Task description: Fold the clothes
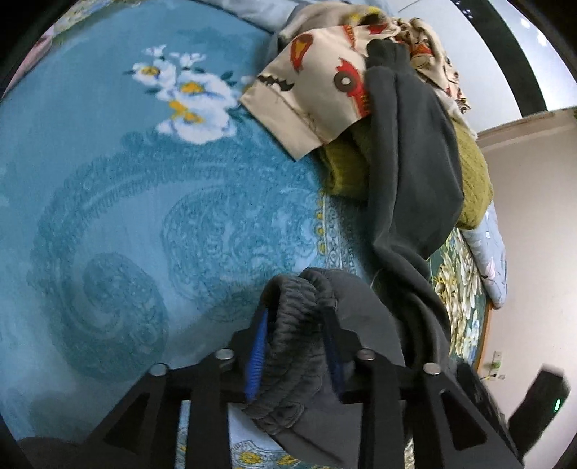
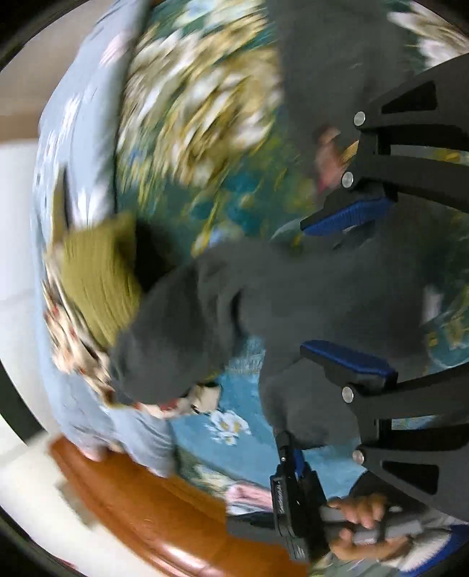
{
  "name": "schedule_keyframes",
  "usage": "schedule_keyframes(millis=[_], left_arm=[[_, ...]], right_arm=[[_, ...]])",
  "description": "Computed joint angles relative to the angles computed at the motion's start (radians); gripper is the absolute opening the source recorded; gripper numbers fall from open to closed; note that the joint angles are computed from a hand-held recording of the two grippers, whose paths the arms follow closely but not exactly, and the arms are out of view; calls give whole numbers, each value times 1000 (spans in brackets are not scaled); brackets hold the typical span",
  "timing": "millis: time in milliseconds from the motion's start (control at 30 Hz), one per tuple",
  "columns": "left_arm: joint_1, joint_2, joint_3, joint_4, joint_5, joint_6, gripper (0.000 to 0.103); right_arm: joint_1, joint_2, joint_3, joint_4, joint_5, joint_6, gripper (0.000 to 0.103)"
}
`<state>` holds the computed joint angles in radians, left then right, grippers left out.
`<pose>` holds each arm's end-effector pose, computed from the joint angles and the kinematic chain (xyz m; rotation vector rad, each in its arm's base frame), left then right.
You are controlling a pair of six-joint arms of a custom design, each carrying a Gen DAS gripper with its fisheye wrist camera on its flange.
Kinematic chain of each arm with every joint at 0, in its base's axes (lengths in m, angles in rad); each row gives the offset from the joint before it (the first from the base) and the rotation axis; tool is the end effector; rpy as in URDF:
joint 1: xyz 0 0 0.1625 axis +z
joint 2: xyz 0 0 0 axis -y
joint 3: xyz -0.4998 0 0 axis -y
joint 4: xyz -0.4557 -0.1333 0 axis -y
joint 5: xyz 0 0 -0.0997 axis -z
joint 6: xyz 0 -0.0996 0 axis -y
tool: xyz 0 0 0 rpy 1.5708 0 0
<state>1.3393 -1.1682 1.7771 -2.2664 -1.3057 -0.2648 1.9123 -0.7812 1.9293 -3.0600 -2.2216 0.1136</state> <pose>-0.0002 -0.6958 0.2746 -0.0650 2.8973 -0.2168 0.2906 -0.5996 0.0575 0.1408 -2.5159 0.6136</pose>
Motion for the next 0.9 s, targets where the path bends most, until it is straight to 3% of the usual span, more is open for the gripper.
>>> schedule_keyframes(millis=[33, 200, 300, 333, 567, 667, 800, 833, 900], left_arm=[[2, 1, 1, 0, -3, -5, 49], [3, 2, 12, -18, -28, 9, 45], [-14, -8, 42, -83, 6, 45, 21], [-16, -10, 48, -102, 7, 48, 18], [27, 4, 28, -102, -54, -43, 17], [37, 11, 22, -97, -64, -59, 17], [53, 17, 15, -94, -90, -87, 17], [54, 17, 13, -93, -92, -88, 17], [54, 17, 12, -89, -91, -83, 17]], right_arm=[[3, 30, -49, 49, -28, -17, 62], [21, 156, -257, 153, -105, -161, 62], [22, 194, -341, 197, -81, -176, 62], [24, 208, -369, 219, -76, -179, 62], [50, 352, -567, 306, -104, -295, 62], [61, 438, -680, 320, -161, -350, 62], [60, 518, -804, 389, -229, -331, 62], [59, 534, -830, 417, -250, -316, 60], [57, 539, -840, 422, -279, -296, 37]])
